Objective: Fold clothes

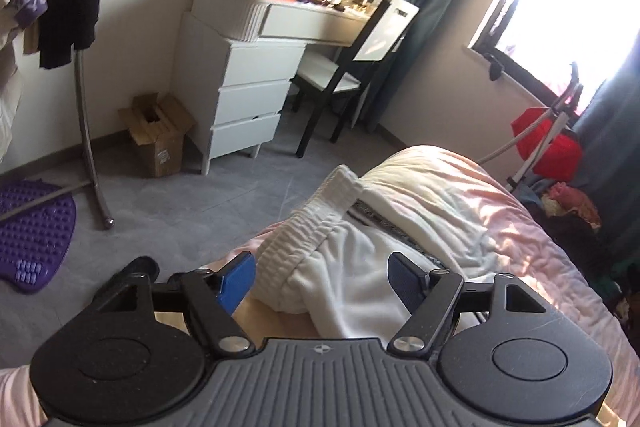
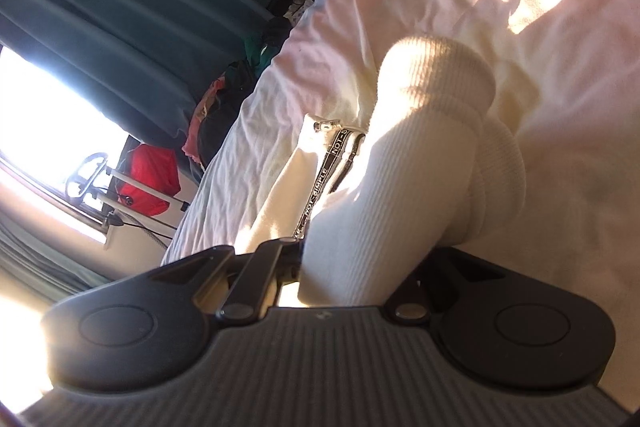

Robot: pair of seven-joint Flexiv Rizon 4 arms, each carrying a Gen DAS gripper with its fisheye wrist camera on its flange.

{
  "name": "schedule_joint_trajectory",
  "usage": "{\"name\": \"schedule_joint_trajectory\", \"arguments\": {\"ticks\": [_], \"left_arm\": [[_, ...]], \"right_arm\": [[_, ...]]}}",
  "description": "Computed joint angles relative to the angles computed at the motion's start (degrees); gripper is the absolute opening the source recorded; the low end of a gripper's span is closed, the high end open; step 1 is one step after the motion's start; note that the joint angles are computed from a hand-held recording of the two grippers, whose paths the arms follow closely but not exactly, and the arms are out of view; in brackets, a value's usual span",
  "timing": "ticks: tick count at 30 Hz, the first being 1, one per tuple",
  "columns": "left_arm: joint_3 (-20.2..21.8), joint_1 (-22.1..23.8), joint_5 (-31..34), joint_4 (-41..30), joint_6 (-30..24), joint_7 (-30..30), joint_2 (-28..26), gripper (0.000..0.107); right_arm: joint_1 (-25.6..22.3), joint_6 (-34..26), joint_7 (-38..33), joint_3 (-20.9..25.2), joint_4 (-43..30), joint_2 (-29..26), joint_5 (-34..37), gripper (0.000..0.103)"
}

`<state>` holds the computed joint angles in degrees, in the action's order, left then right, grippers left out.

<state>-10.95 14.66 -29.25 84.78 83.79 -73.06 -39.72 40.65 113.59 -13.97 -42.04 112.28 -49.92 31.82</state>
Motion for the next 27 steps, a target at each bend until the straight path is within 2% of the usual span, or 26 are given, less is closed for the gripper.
{"name": "schedule_joint_trajectory", "arguments": {"ticks": [3,7,10,11,14,17,19,24,27], "left_arm": [[-5.22,0.95,0.58,1.84,3.72,4.32,0.34,0.076],[-9.51,0.01,2.89,3.63,8.51,6.9,-0.63,0.077],[-13.6,0.23,6.5,5.06,12.78,8.17,-2.14,0.079],[-13.72,-0.5,8.33,4.97,13.75,8.51,-2.8,0.08],[-10.76,-5.04,14.79,2.79,17.8,10.37,-6.13,0.081],[-6.13,-10.72,20.35,-1.18,21.48,12.43,-10.22,0.082],[-5.22,-12.73,22.09,-4.36,20.26,13.47,-13.12,0.083],[-1.34,-16.9,21.48,-9.81,16.29,14.79,-18.58,0.083],[4.53,-20.29,19.69,-12.6,11.41,15.1,-21.01,0.083]], "right_arm": [[-0.25,0.16,0.13,0.03,-0.51,-0.43,0.02,0.013],[-0.42,0.28,-0.09,0.2,-0.65,-0.38,0.2,0.013],[-0.38,0.37,-0.2,0.23,-0.61,-0.32,0.44,0.013],[-0.39,0.37,-0.23,0.25,-0.62,-0.32,0.49,0.013],[-0.14,0.13,-0.13,-0.15,-0.81,-0.4,0.78,0.013],[0.59,0.89,0.38,-1.05,-1.0,-0.65,1.71,0.013],[1.94,1.1,-0.15,-2.81,-1.06,-1.14,2.31,0.013],[4.76,-0.86,-1.16,-6.66,-0.76,-2.19,2.01,0.013],[5.55,-2.35,-0.49,-8.0,-0.3,-2.57,0.5,0.013]]}}
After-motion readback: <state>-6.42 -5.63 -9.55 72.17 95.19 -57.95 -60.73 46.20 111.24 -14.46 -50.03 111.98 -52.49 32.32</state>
